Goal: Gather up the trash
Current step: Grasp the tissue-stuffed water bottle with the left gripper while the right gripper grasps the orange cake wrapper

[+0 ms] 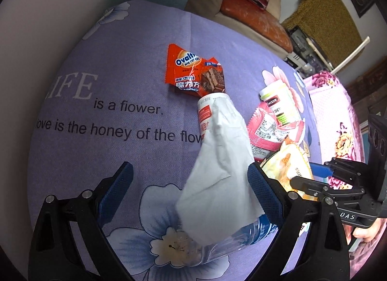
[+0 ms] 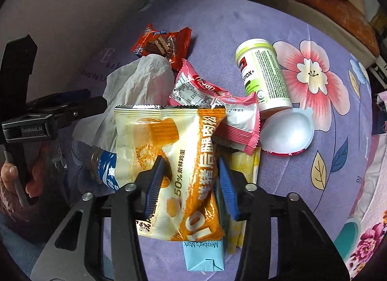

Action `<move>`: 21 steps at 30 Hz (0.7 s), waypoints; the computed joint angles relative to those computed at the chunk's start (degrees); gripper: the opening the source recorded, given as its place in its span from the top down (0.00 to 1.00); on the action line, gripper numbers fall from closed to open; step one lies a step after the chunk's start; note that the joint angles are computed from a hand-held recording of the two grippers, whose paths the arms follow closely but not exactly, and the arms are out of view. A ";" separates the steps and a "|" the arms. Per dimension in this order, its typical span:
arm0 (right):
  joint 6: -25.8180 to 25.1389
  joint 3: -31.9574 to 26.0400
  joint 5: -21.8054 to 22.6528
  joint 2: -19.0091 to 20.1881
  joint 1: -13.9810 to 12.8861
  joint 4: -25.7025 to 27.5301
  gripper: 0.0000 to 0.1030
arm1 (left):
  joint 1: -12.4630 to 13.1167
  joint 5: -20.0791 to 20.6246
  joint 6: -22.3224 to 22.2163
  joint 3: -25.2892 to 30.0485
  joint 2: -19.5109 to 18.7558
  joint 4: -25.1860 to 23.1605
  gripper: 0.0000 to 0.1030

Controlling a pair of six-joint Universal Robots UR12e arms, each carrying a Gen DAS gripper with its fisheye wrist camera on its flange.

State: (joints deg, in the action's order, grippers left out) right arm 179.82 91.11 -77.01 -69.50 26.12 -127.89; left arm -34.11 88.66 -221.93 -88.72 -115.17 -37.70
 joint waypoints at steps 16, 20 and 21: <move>11.47 5.80 -0.46 -4.35 -1.49 -8.81 0.73 | -2.04 1.81 2.00 4.58 -3.31 -2.30 0.08; 11.27 5.46 1.15 -3.93 -1.85 -7.83 0.73 | -2.27 1.08 3.96 5.65 -4.33 -3.06 0.38; 11.29 5.23 1.25 -3.72 -1.82 -7.99 0.72 | -2.13 0.08 4.15 5.63 -4.43 -2.79 0.47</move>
State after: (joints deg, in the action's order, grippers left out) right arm 191.11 96.34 -75.76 -73.22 24.29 -135.88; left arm -36.24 88.73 -217.78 -83.09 -119.60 -40.49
